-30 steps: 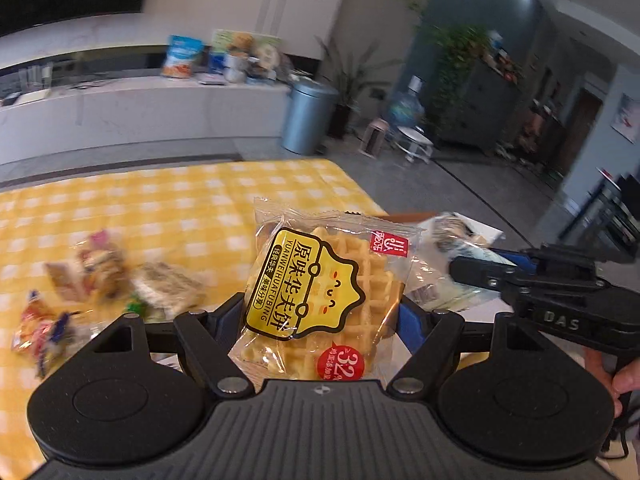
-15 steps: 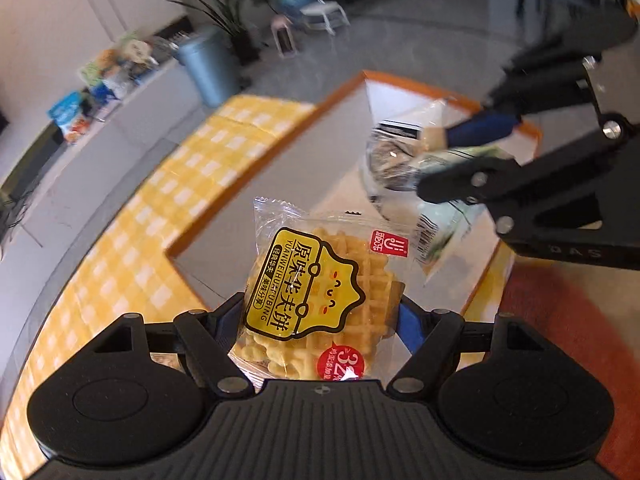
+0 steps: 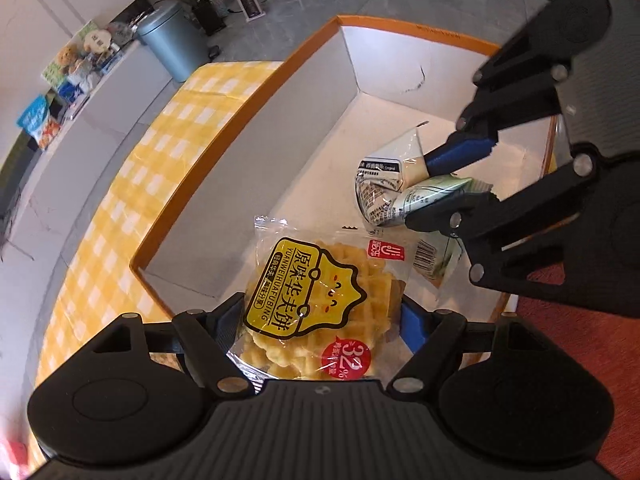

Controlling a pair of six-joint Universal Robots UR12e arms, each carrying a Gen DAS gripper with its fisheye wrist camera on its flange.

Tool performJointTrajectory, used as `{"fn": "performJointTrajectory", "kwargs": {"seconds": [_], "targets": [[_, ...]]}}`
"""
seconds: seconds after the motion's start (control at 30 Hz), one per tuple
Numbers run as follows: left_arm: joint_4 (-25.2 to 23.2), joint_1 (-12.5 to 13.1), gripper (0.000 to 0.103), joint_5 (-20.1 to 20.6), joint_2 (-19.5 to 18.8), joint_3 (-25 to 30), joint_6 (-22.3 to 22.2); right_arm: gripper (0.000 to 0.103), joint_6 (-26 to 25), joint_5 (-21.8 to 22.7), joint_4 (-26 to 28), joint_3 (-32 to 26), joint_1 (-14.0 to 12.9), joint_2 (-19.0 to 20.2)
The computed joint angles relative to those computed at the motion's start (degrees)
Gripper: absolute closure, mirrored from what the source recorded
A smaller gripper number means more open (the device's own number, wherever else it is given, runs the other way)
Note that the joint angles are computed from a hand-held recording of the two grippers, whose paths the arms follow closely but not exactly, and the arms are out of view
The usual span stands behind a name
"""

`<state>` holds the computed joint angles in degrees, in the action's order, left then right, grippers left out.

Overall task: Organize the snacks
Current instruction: 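Lower both held snacks into the orange box and open both tools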

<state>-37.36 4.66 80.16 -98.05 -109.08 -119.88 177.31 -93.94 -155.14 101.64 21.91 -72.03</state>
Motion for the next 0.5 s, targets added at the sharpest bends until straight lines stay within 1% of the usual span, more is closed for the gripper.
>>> {"fn": "performJointTrajectory", "kwargs": {"seconds": [0.03,0.07,0.2,0.37,0.47,0.5], "targets": [[0.44,-0.1,0.011,0.17,-0.04,-0.19,0.73,0.079,-0.05,0.23,0.71,-0.26,-0.06,0.11],[-0.1,-0.05,0.011,-0.09,-0.11,0.0,0.46,0.079,-0.16,0.46,1.58,-0.54,-0.13,0.18],[-3.44,0.51,0.01,-1.45,-0.37,1.02,-1.27,0.079,-0.01,1.36,4.04,-1.39,-0.41,0.5],[-7.47,1.66,0.008,-4.74,-0.12,1.92,-2.83,0.079,0.3,2.3,6.26,-2.18,-0.75,0.9],[-11.06,2.65,0.004,-7.85,0.2,2.69,-3.2,0.079,-0.22,2.49,7.77,-2.95,-0.87,1.24],[-11.69,2.98,0.0,-8.84,0.31,2.78,-3.26,0.078,-0.23,2.64,8.35,-3.19,-0.95,1.33]]}}
